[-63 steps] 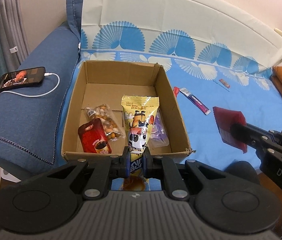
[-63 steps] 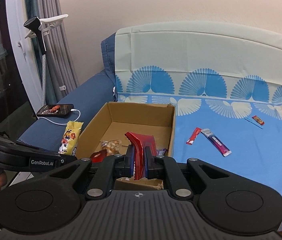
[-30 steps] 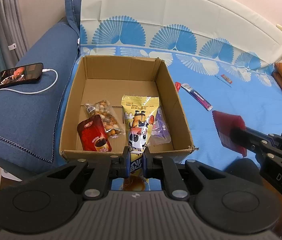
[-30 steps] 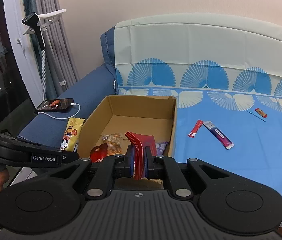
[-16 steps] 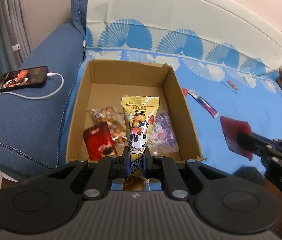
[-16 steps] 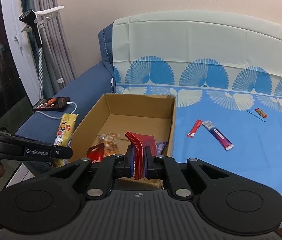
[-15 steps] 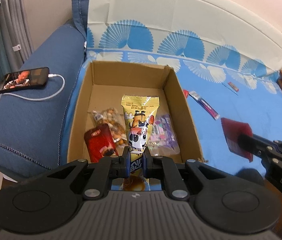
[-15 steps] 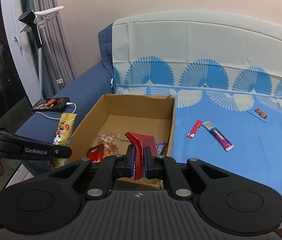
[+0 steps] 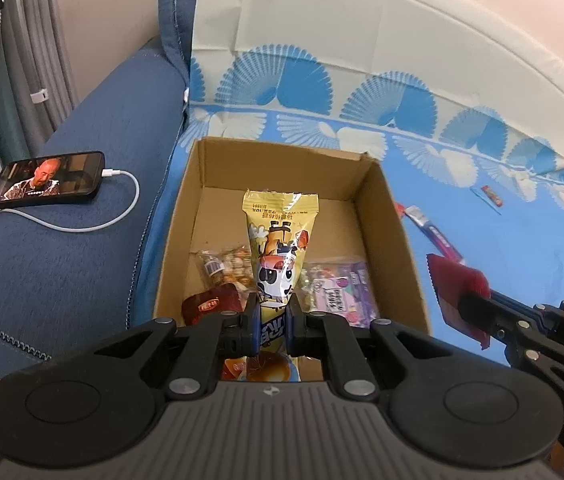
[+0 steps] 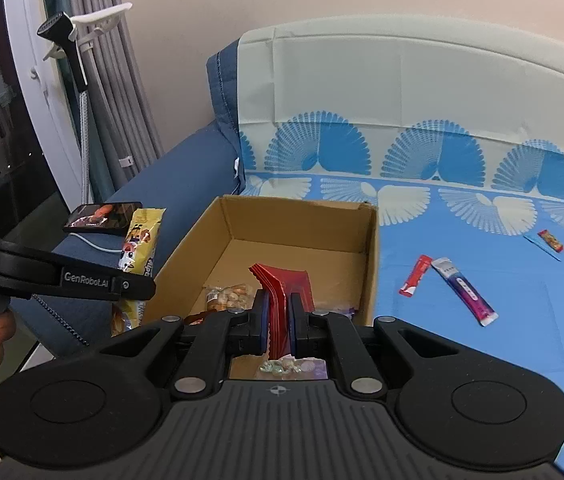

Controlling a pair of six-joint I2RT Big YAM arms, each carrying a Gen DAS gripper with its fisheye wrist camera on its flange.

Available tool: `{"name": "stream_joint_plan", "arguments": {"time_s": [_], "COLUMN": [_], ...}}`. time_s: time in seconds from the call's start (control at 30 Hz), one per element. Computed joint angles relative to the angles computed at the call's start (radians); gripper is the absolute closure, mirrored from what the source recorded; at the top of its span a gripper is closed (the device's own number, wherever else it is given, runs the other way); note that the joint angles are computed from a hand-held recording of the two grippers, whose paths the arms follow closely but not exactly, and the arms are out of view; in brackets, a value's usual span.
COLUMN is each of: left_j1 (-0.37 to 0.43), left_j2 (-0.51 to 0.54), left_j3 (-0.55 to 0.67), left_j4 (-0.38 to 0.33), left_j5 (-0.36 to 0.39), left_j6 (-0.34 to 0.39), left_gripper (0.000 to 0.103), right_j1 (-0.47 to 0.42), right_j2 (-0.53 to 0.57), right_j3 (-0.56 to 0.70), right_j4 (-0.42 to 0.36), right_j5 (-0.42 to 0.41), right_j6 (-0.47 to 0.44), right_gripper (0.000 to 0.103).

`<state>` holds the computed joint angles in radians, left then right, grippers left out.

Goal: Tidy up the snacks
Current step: 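Carry the yellow snack bar and red packet with both tools over the box, then open both tools to drop the snack bar and red packet into the box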

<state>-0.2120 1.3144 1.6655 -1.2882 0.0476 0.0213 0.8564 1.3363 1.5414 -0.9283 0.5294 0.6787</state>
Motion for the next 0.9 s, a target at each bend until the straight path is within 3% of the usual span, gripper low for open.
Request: {"name": "stream_joint_plan", "arguments": {"time_s": [0.43, 0.83, 0.87, 0.9], "left_j1": [0.004, -0.01, -0.01, -0.011], "left_j2": [0.158, 0.262, 0.268, 0.272], "left_j3": [0.065, 0.102, 0.103, 0.103], "left_j4": [-0.003, -0.002, -0.004, -0.004], "left_j5": [-0.033, -0.07, -0.073, -0.081], "left_j6": [0.012, 0.016, 0.021, 0.022], "left_gripper": [0.091, 0.09, 0.089, 0.079], "right_j1": [-0.108, -0.172, -0.177, -0.182], "right_j2": [0.117, 0.207, 0.212, 0.215], "right_j3": [0.04, 0.075, 0.076, 0.075], "right_j4": [0.062, 0.086, 0.089, 0.094], "right_j5": [-0.151, -0.222, -0.231, -0.243], "right_j6": [-0.044, -0.06, -0.058, -0.053], "right_gripper": [0.092, 0.092, 0.092, 0.091]}}
